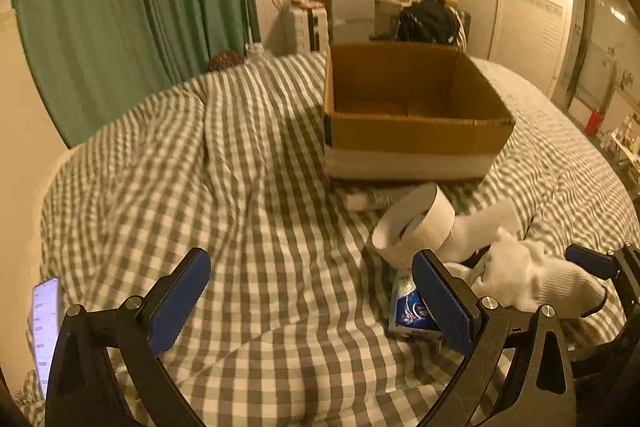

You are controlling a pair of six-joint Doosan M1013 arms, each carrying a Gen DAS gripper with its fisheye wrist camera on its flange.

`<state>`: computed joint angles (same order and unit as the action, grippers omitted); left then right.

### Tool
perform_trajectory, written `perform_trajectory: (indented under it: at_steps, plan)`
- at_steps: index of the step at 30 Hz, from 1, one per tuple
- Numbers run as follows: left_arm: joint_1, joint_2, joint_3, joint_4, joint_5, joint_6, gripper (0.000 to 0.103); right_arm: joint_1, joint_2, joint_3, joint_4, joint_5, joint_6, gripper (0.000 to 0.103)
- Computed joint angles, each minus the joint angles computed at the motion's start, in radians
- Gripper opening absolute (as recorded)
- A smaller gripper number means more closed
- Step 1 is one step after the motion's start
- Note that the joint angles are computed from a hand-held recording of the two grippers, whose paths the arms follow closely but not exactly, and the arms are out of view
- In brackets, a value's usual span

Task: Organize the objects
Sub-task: 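Grasp the white tape roll with left tool while right tool grasps the white sock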

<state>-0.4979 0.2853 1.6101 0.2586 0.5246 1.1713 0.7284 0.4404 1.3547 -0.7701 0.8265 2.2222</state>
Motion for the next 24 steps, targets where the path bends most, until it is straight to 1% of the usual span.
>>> perform_trajectory:
  at_steps: [1,2,3,4,5,6,7,8,10,11,13,17,19,21,23,24]
  plan:
    - [-0.011,0.007,-0.001,0.049,0.006,-0.058,0.103,-0.002,0.005,-0.005,0.019,0.005,-0.02,0.086]
    - [-0.012,0.013,-0.007,0.046,0.016,-0.064,0.103,-0.003,0.006,-0.008,0.037,0.006,-0.038,0.081]
    - [-0.009,0.019,-0.014,0.008,0.023,-0.017,0.103,-0.006,0.007,-0.012,0.056,0.007,-0.057,0.079]
    - [-0.005,0.025,-0.022,-0.031,0.029,0.032,0.103,-0.008,0.008,-0.014,0.07,0.007,-0.072,0.072]
    - [-0.006,0.03,-0.027,-0.043,0.033,0.047,0.103,-0.011,0.008,-0.015,0.091,0.004,-0.093,0.064]
    - [-0.008,0.033,-0.031,-0.046,0.036,0.051,0.103,-0.012,0.01,-0.016,0.1,0.002,-0.103,0.06]
    - [-0.012,0.039,-0.038,-0.028,0.048,0.002,0.103,-0.013,0.009,-0.016,0.106,0.001,-0.107,0.054]
    - [-0.014,0.044,-0.043,-0.029,0.052,0.005,0.103,-0.015,0.008,-0.014,0.109,-0.004,-0.108,0.047]
    - [-0.015,0.058,-0.057,-0.055,0.058,0.04,0.103,-0.016,0.003,-0.009,0.104,-0.016,-0.097,0.04]
    - [-0.017,0.063,-0.062,-0.053,0.066,0.025,0.103,-0.017,-0.002,-0.004,0.1,-0.024,-0.088,0.036]
    - [-0.02,0.074,-0.073,-0.075,0.078,0.057,0.103,-0.015,-0.011,0.004,0.067,-0.039,-0.05,0.033]
    - [-0.025,0.103,-0.1,-0.126,0.1,0.121,0.103,-0.015,-0.04,0.025,-0.019,-0.072,0.042,0.032]
    - [-0.023,0.118,-0.116,-0.18,0.109,0.179,0.103,-0.019,-0.05,0.028,-0.045,-0.077,0.074,0.032]
    - [-0.025,0.133,-0.131,-0.199,0.119,0.206,0.103,-0.025,-0.054,0.025,-0.066,-0.076,0.101,0.032]
    - [-0.029,0.148,-0.148,-0.206,0.126,0.231,0.101,-0.032,-0.054,0.024,-0.066,-0.077,0.111,0.032]
    - [-0.031,0.157,-0.158,-0.208,0.132,0.245,0.096,-0.036,-0.053,0.023,-0.063,-0.077,0.115,0.032]
